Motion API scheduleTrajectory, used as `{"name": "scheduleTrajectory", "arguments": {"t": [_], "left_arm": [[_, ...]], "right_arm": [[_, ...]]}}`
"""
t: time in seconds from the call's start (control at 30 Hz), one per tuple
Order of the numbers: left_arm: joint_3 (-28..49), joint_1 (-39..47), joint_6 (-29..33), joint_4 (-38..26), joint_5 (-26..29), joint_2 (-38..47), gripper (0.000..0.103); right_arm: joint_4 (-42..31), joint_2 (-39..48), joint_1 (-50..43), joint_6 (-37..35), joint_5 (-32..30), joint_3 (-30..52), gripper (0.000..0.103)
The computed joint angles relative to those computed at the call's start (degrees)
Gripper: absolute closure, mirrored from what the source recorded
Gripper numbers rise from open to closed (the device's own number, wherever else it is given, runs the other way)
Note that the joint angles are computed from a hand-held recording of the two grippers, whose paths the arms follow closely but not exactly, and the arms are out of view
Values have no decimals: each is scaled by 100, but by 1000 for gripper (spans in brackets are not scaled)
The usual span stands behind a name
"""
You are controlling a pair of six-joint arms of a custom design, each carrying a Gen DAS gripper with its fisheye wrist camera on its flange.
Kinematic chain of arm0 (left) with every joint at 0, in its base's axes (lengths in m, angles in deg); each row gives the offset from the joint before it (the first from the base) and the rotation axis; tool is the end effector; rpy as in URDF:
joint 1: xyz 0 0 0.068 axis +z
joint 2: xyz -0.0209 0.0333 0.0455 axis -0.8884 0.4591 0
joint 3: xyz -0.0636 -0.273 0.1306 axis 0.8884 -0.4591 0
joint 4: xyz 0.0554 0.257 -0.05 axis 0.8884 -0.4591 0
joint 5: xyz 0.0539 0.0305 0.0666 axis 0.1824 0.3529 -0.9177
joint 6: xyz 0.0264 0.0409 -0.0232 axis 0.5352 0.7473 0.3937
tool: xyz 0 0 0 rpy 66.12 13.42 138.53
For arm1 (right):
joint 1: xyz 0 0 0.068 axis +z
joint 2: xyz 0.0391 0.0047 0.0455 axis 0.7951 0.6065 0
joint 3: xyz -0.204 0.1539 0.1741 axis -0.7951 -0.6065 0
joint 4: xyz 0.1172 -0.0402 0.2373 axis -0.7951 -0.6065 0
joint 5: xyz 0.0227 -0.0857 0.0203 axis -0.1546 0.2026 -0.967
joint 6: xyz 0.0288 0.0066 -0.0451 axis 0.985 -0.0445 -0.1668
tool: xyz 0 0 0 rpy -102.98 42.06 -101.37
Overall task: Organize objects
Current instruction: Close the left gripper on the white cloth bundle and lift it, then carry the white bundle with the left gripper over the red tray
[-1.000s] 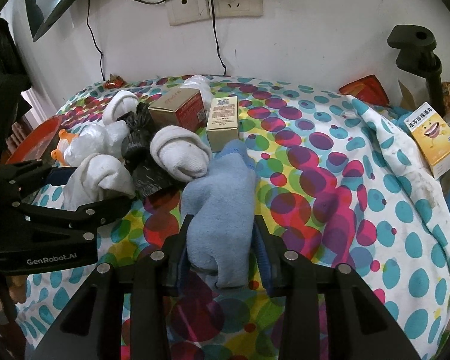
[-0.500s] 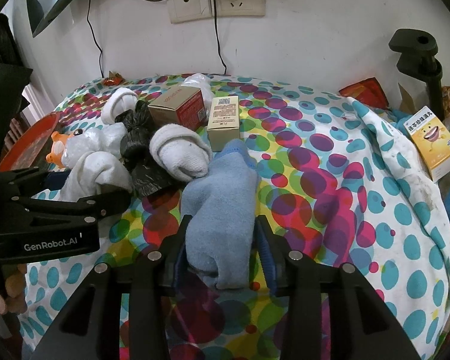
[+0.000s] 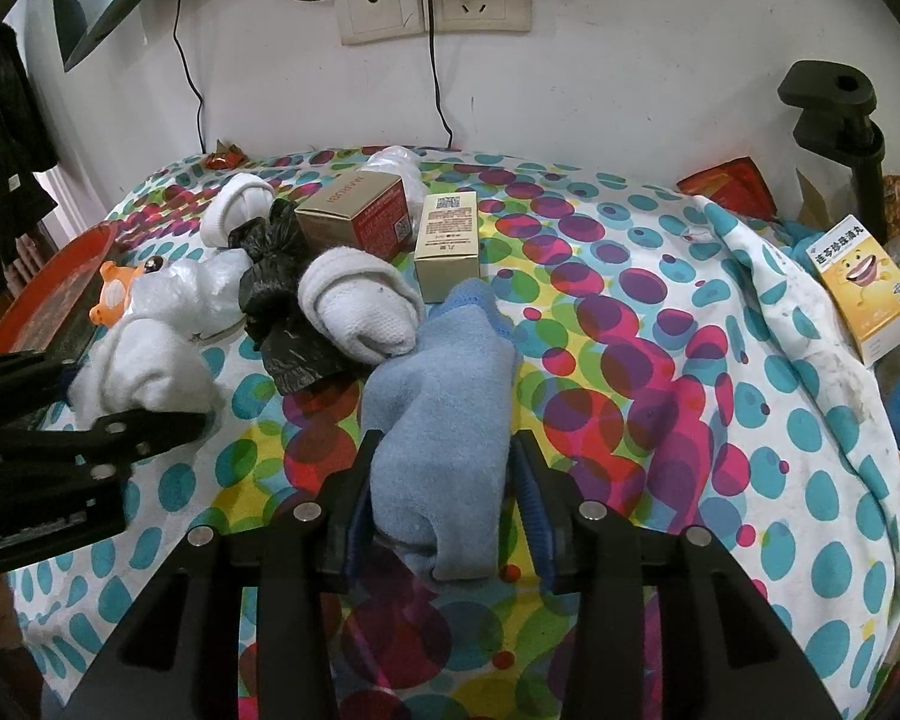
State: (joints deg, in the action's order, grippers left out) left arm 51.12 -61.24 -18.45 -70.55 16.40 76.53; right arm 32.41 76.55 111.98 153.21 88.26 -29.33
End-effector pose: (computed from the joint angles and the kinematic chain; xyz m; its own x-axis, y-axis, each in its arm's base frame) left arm 0.3236 -0.0064 0.1525 -0.4855 0.7239 -0.4902 0.8268 0.5623 0.0114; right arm 0.1905 0.2768 0.1277 -0.6128 0.4822 -0.6261 0.5626 0.8226 0.0828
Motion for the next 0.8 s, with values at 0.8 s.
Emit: {"name": "scheduleTrajectory", "arguments": {"t": [0.8], "left_arm": [[1109,1585,280,-884,218,106,52]], "right_arm": [[-99,32,-31,-32,-17,86,62]]}}
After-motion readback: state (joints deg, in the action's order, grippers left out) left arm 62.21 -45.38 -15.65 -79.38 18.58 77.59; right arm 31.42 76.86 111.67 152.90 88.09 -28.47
